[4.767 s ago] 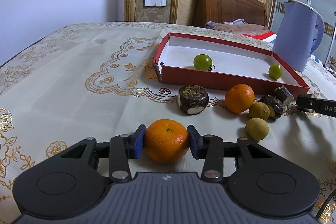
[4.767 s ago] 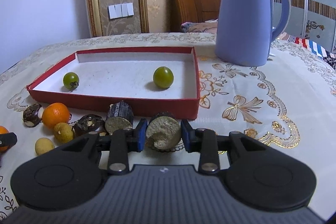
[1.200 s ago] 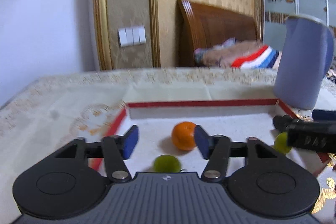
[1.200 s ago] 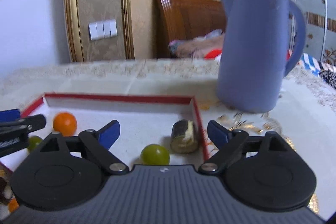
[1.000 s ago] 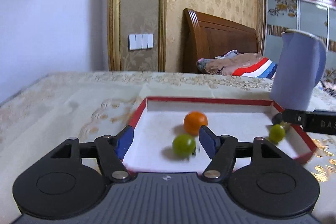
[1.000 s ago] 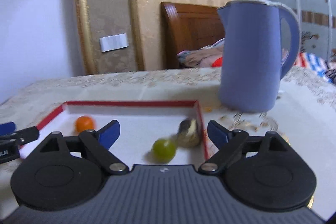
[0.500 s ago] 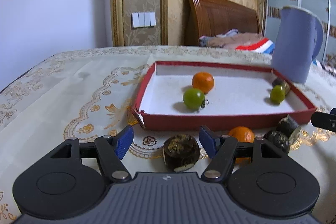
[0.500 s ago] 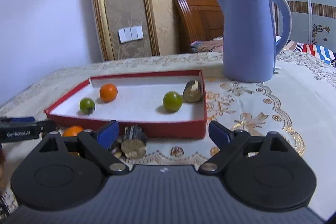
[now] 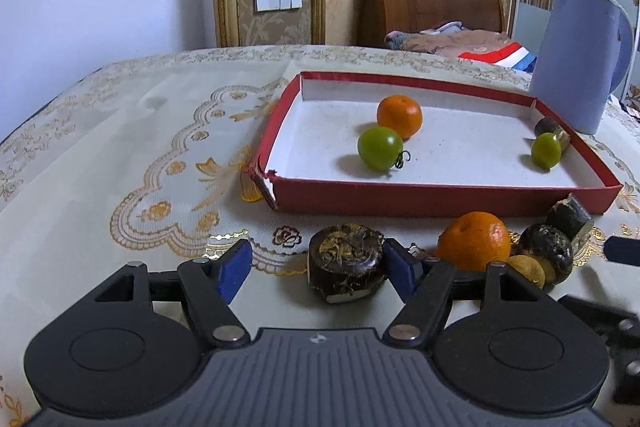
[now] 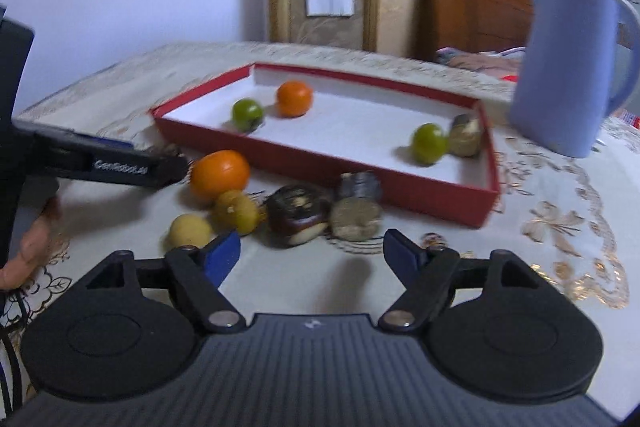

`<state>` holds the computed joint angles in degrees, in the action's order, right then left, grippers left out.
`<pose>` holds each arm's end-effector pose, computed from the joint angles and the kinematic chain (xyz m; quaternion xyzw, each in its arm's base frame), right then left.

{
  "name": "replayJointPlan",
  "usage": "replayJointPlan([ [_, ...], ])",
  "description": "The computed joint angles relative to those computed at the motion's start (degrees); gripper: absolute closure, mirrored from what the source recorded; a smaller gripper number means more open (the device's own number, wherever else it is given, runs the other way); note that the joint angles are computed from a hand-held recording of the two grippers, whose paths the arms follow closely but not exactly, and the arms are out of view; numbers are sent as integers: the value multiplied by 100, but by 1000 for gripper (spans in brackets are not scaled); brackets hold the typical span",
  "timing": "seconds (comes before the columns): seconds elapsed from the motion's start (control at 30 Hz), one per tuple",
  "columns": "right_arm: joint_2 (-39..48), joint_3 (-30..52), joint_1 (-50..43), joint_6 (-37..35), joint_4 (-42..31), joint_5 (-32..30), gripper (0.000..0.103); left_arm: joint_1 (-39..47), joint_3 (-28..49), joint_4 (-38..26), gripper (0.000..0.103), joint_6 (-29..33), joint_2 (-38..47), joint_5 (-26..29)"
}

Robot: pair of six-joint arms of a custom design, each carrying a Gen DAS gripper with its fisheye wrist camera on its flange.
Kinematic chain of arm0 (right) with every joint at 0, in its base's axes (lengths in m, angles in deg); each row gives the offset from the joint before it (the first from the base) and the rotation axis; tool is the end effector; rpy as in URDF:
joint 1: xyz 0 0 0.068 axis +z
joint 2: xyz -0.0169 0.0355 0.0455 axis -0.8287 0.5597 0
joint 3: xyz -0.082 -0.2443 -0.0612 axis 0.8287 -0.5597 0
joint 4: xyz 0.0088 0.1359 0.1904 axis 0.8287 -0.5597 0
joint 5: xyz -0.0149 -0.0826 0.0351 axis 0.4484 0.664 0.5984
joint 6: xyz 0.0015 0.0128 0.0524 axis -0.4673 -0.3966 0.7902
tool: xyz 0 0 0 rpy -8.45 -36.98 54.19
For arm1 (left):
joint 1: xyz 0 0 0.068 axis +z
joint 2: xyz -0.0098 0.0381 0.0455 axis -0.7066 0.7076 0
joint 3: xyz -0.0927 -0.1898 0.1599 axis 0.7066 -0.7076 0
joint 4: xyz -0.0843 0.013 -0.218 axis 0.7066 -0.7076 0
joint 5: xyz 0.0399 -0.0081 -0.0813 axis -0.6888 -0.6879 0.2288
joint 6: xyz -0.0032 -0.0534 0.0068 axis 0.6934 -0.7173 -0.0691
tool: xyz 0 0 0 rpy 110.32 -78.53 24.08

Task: Organize fruits
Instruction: 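Withdraw both open grippers from the tray toward the remaining fruits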

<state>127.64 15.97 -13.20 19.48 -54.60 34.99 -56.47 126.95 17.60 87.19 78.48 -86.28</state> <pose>0.2590 0.2187 0.1004 -0.0970 0.8819 0.0385 0.4597 0.3468 -0.0705 0.0926 0.0859 0.8914 -0.0431 0.4429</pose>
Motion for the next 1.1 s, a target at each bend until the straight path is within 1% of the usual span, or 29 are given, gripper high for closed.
replayJointPlan([
  [0.07, 110, 225, -4, -10, -201, -122, 30, 19, 5, -10, 32, -21, -1, 34],
  [0.17, 262, 551, -116, 85, -441, -300, 29, 28, 18, -47, 32, -40, -5, 52],
  [0.27, 326, 675, -257, 152, -434, -523, 26, 28, 34, -67, 31, -68, -3, -9],
  [0.33, 336, 685, -311, 154, -422, -551, 26, 43, 32, -63, 31, -102, -2, -60],
  [0.47, 198, 420, -331, 458, -373, -146, 25, 74, 31, -84, 31, -184, -14, -146],
  [0.53, 166, 389, -418, 607, -392, -224, 24, 33, 11, -88, 31, -151, -35, -221],
  [0.6, 180, 408, -404, 576, -383, -155, 24, 20, 3, -81, 31, -143, -41, -251],
  [0.77, 410, 872, -310, 379, -870, -4, 16, 20, 40, -123, 31, -148, -30, -247],
  [0.83, 457, 976, -288, 308, -958, 34, 16, 13, 52, -130, 31, -159, -25, -248],
  [0.9, 382, 800, -379, 231, -686, -256, 16, 14, 47, -125, 31, -175, -25, -240],
  [0.93, 291, 616, -440, 219, -472, -383, 19, 13, 45, -122, 31, -179, -23, -237],
  [1.03, 48, -34, -715, 205, 493, -1115, 19, 15, 48, -120, 31, -175, -19, -238],
  [1.07, 40, -10, -794, 55, 440, -1491, 19, 12, 47, -120, 31, -170, -19, -245],
  [1.1, 89, 106, -805, -106, 273, -1720, 23, 17, 46, -116, 31, -166, -18, -242],
])
